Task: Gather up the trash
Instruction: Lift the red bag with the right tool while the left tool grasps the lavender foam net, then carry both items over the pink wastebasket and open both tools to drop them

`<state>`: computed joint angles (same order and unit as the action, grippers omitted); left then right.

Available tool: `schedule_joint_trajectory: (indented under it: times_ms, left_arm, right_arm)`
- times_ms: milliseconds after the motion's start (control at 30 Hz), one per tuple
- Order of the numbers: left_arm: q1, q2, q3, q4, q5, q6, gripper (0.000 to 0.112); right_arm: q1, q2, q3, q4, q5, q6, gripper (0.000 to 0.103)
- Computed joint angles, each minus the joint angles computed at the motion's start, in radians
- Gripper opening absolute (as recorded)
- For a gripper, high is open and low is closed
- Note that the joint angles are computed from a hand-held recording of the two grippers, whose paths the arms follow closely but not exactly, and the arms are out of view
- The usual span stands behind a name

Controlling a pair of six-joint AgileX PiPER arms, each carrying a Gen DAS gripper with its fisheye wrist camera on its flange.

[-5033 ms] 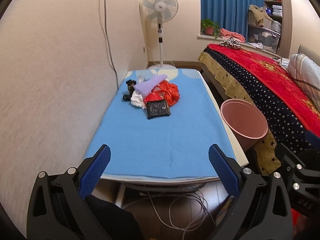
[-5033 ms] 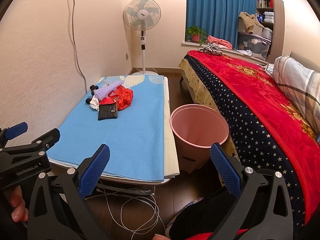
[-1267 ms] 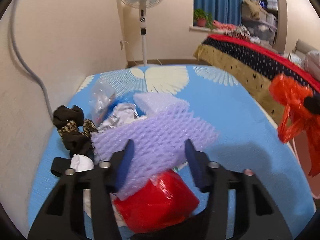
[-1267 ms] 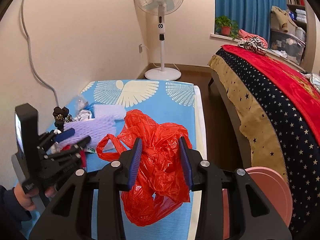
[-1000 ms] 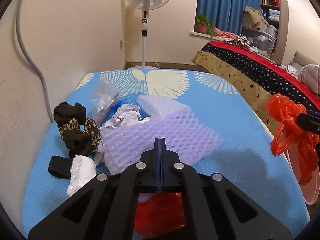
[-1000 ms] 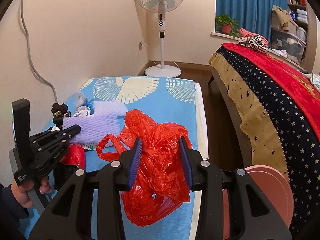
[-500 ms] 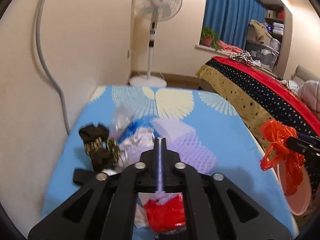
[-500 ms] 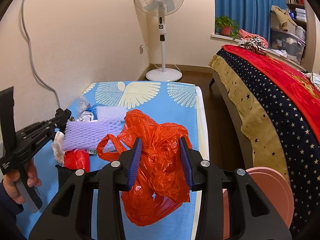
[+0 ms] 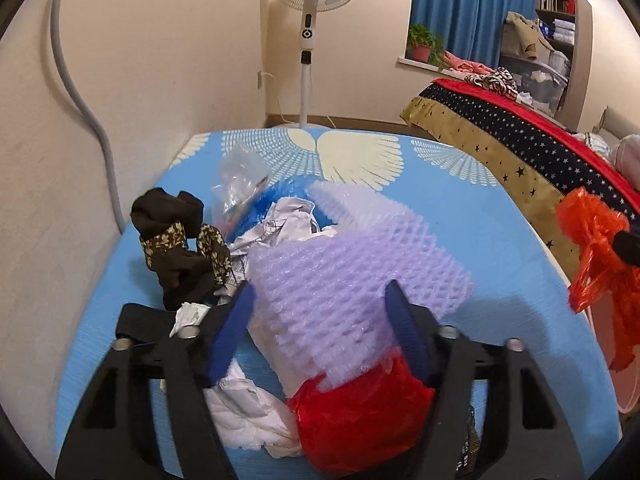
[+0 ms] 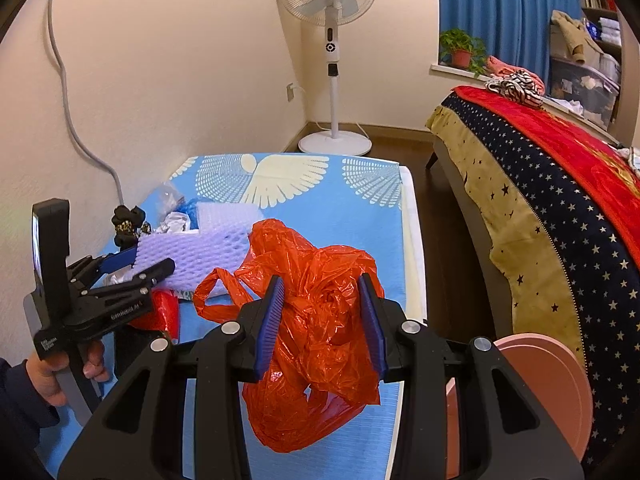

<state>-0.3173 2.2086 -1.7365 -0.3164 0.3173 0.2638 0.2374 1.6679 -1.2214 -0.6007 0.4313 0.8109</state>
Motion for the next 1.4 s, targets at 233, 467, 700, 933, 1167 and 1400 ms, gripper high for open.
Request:
schedule_joint_trajectory:
  times_ms: [233, 467, 700, 933, 1167, 1400]
  left_arm:
    - [0.041, -0.018, 0.043, -0.297, -0.02, 0.269, 0.004]
    - [0.033, -0.074, 0.091, -0.315, -0.07, 0.303, 0.004]
    - [0.006, -0.191, 0.111, -0.205, -0.05, 0.213, 0.003]
    - [-0.042, -0.426, 0.173, -0.07, 0.02, 0.081, 0.003]
    - [-0.164, -0.645, 0.26, 0.141, 0.073, -0.175, 0.004]
    - [-0.363, -0.729, 0.294, 0.393, 0.113, -0.48, 0.004]
  right_arm:
    - [0.009, 0.009, 0.0, -0.004, 0.001, 0.002, 0.039]
    - [0.017, 0.001, 0.001, -0.014, 0.008, 0.013, 0.039]
    - [0.019, -0.057, -0.007, -0.025, 0.024, 0.01, 0.039]
    - [0.019, -0.206, -0.055, 0.064, 0.113, -0.123, 0.039]
    - [0.094, -0.538, 0.035, -0.02, 0.354, -0.106, 0.039]
    - [0.078, -0.807, 0.11, 0.001, 0.551, -0.129, 0.039]
